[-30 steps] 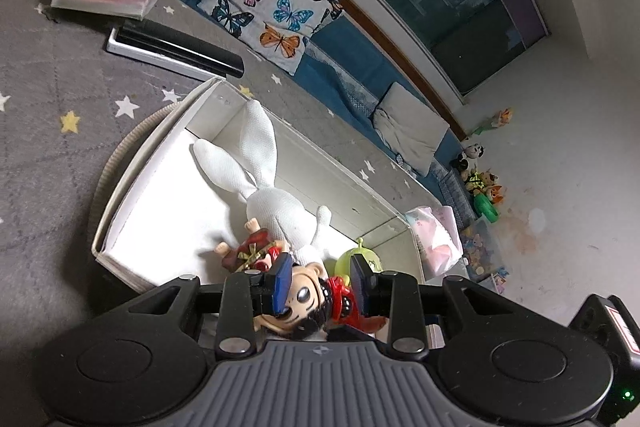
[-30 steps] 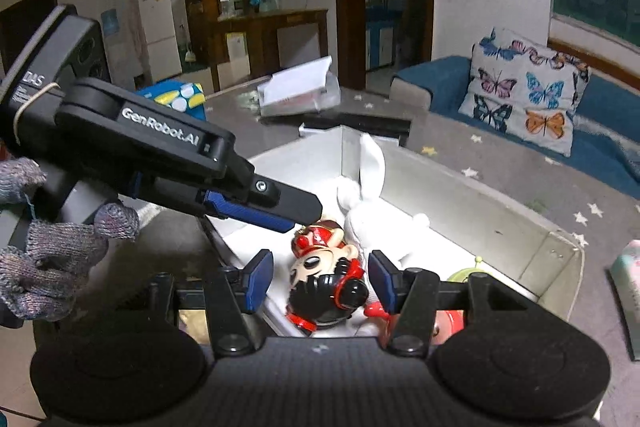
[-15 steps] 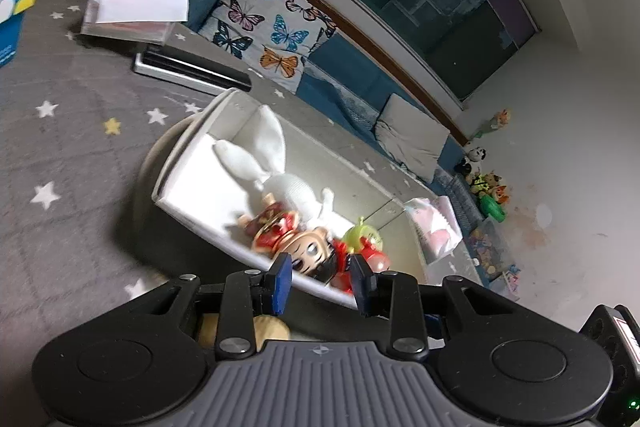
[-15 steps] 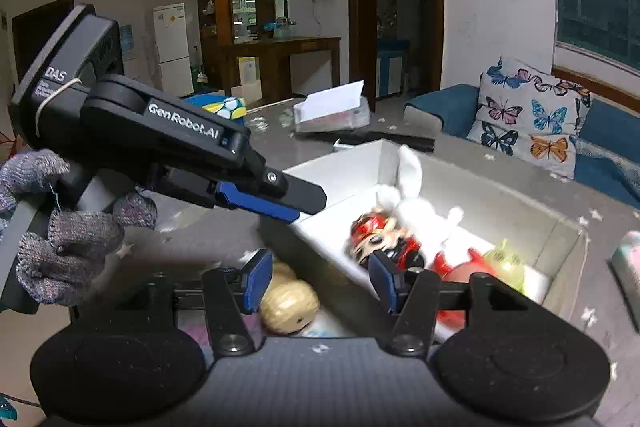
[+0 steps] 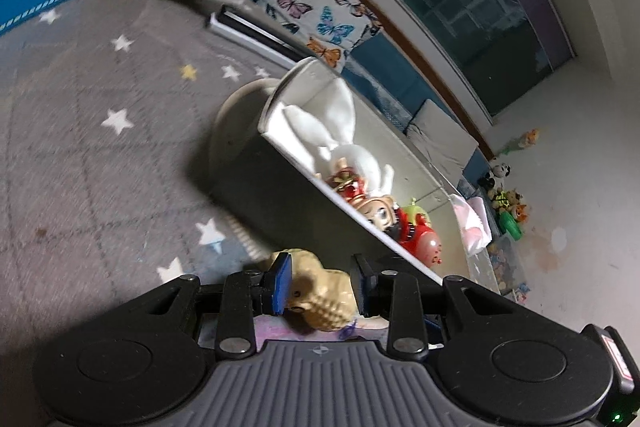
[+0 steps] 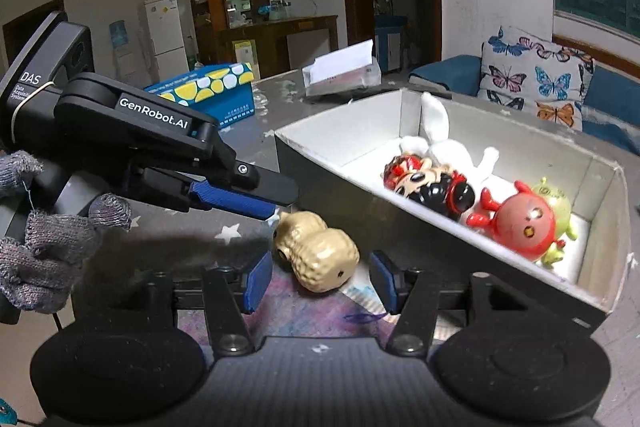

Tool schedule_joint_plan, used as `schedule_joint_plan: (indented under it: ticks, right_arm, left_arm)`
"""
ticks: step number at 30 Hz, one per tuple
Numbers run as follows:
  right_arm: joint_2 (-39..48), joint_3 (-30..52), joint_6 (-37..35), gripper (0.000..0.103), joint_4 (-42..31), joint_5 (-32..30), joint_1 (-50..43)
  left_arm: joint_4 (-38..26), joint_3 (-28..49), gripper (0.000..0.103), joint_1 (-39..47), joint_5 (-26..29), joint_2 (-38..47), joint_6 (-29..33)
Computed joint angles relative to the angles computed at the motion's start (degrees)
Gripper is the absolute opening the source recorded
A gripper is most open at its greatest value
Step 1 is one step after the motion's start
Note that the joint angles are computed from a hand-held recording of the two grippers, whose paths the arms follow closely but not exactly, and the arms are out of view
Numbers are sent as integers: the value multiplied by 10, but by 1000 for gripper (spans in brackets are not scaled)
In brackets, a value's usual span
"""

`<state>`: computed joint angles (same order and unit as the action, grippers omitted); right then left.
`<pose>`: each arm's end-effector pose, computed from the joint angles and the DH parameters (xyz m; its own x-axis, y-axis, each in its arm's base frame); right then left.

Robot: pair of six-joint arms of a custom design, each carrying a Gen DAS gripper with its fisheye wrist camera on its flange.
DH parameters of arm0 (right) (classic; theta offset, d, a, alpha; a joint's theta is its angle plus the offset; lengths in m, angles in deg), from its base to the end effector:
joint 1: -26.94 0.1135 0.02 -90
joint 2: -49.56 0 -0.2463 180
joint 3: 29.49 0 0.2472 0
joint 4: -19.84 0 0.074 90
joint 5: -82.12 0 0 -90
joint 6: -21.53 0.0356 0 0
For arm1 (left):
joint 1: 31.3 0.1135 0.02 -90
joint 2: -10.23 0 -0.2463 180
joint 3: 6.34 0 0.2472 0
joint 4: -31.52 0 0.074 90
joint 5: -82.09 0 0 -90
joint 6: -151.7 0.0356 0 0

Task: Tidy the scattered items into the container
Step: 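Move the left gripper down to the tan peanut toy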

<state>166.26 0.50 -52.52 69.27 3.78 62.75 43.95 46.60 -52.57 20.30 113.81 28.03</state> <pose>0.1919 0.1296 0.0208 -0.5939 -0.0966 -0.7987 -0.2906 0.9515 0.1009 0.2897 -0.1308 0.0966 -0.8488 -0.1938 -0.4918 0.2345 0.6957 -0.6790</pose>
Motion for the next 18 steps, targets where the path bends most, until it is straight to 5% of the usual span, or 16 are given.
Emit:
schedule_joint_plan:
  ticks: [18]
  right_arm:
    - [69, 85, -12, 54, -45, -8, -16]
  left_arm:
    - [23, 22, 34, 7, 22, 62, -25]
